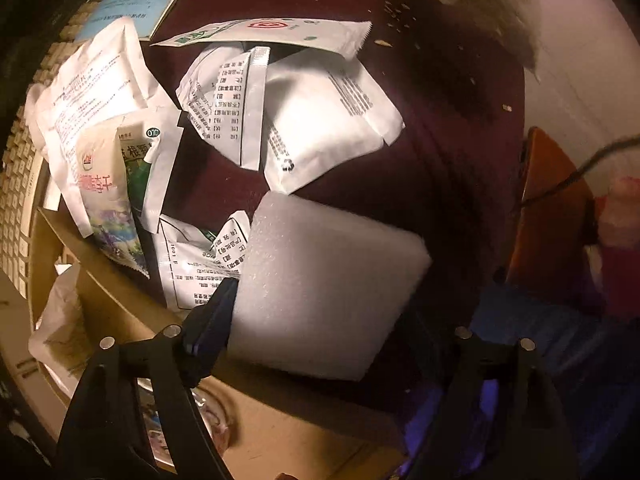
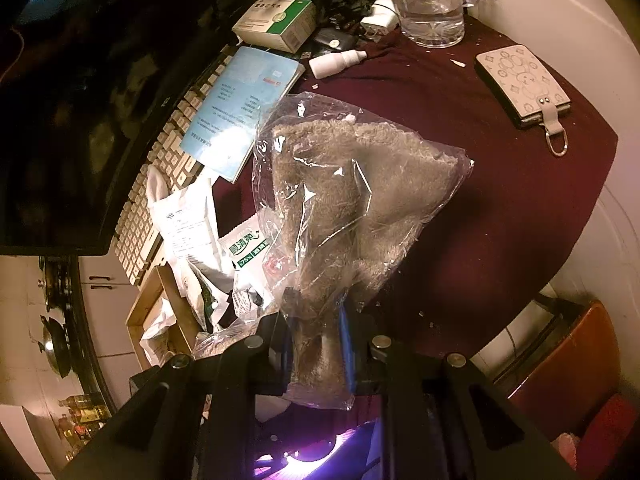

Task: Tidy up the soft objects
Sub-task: 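Grasp the white foam block with the left gripper and lift it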

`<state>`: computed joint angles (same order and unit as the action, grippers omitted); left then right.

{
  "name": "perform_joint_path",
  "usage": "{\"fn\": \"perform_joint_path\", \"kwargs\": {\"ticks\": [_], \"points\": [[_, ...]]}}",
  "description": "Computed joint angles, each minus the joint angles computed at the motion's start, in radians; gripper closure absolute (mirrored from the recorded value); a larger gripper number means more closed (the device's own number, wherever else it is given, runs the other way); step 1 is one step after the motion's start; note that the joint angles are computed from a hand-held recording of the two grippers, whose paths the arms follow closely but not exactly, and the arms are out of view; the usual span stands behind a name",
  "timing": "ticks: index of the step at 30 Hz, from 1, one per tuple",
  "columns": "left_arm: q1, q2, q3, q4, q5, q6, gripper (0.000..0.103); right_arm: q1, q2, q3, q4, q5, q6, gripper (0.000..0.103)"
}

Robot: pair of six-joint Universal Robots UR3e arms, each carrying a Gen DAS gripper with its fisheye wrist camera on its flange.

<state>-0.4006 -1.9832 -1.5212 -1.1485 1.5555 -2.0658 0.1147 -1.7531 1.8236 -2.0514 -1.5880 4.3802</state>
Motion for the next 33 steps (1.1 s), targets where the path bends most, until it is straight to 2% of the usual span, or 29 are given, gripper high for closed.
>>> {"fn": "perform_joint_path", "kwargs": {"ticks": [2,6,9,15,19,22,27,33], "points": [[0.003,-0.017,0.032,-0.031,-0.042,-0.036,0.024,0.003,-0.005,0.003,0.001,-0.002,0.010,0.085],[0.053,-0.053,0.171,-0.209,-0.133,-0.060,0.030,0.013,-0.008,-0.006,0.008,-0.015,0.023,0.085],[0.081,-0.034,0.199,-0.280,-0.200,-0.067,0.030,0.012,-0.007,-0.014,0.011,-0.018,0.023,0.085],[0.182,-0.061,0.411,-0.580,-0.336,-0.083,0.030,0.013,0.014,-0.054,0.024,-0.032,0.010,0.085],[0.302,-0.014,0.451,-0.731,-0.416,-0.042,0.030,0.010,0.064,-0.103,0.026,-0.023,-0.020,0.085],[0.395,-0.015,0.532,-0.839,-0.438,-0.013,0.030,0.019,0.155,-0.193,0.033,0.001,-0.070,0.085],[0.561,0.034,0.532,-0.895,-0.452,-0.028,0.030,0.060,0.369,-0.434,0.063,0.046,-0.176,0.085],[0.735,0.083,0.464,-0.848,-0.426,-0.081,0.030,0.147,0.657,-0.813,0.183,0.117,-0.295,0.085]]}}
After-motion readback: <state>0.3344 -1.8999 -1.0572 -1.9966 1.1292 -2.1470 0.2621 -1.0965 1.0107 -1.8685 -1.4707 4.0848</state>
